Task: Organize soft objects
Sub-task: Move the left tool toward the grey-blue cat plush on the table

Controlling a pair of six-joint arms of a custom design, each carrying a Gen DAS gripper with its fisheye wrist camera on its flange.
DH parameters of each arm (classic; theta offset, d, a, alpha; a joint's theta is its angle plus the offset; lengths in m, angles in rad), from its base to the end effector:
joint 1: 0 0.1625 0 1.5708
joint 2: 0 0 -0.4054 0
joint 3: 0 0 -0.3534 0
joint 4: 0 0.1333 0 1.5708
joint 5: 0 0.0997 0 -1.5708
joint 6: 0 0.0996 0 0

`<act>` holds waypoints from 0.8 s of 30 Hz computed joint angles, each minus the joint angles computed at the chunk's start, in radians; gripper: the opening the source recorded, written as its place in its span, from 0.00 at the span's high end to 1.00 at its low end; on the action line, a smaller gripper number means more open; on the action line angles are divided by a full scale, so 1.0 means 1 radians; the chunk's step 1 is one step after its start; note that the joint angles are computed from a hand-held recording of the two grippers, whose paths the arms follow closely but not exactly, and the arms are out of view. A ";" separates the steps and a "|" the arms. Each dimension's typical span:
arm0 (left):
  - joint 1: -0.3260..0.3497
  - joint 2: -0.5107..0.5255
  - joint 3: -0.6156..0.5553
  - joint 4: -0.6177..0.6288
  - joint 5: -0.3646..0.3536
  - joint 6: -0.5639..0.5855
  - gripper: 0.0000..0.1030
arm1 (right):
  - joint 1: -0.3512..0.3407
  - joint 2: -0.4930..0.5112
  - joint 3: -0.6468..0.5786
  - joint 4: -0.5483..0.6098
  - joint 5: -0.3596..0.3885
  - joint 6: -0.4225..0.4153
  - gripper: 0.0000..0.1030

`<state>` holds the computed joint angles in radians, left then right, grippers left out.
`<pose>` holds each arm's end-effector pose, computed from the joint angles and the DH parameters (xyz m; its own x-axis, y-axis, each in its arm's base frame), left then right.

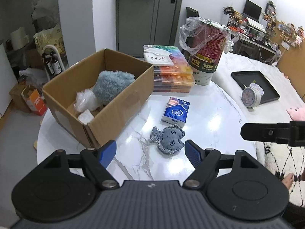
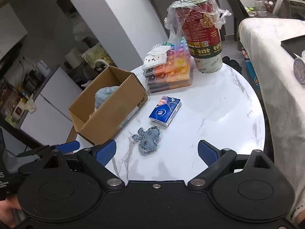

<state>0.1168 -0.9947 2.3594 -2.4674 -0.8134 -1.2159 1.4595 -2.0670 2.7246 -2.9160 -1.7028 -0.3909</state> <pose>-0.3236 -0.2411 0.0470 -0.7536 0.1658 -0.6361 0.5173 0.7467 -0.4181 0.0943 -0.2384 0.2900 -0.9350 -0.1141 0.3359 -0.2925 0.7836 -0.5481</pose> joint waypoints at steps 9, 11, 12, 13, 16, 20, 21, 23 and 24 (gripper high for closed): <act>0.024 0.056 -0.026 -0.002 -0.018 -0.057 0.25 | 0.039 0.071 -0.053 0.020 -0.066 -0.066 0.10; 0.030 0.069 -0.025 -0.016 -0.017 -0.072 0.25 | 0.038 0.098 -0.056 0.003 -0.074 -0.075 0.10; 0.032 0.077 -0.027 -0.015 -0.014 -0.081 0.25 | 0.026 0.103 -0.061 0.015 -0.059 -0.074 0.10; 0.034 0.086 -0.031 -0.011 -0.012 -0.088 0.25 | 0.010 0.107 -0.068 0.031 -0.038 -0.069 0.10; 0.049 0.108 -0.041 -0.010 -0.007 -0.105 0.25 | -0.001 0.148 -0.077 0.006 -0.034 -0.078 0.10; 0.079 0.136 -0.053 -0.018 0.003 -0.113 0.25 | -0.023 0.201 -0.086 -0.038 -0.020 -0.094 0.10; 0.087 0.144 -0.058 -0.022 0.006 -0.109 0.25 | -0.034 0.211 -0.088 -0.044 -0.008 -0.099 0.10; 0.104 0.163 -0.069 -0.023 0.019 -0.114 0.25 | -0.049 0.235 -0.093 -0.058 0.009 -0.117 0.10; 0.113 0.171 -0.076 -0.023 0.021 -0.117 0.25 | -0.046 0.256 -0.098 -0.071 0.001 -0.118 0.10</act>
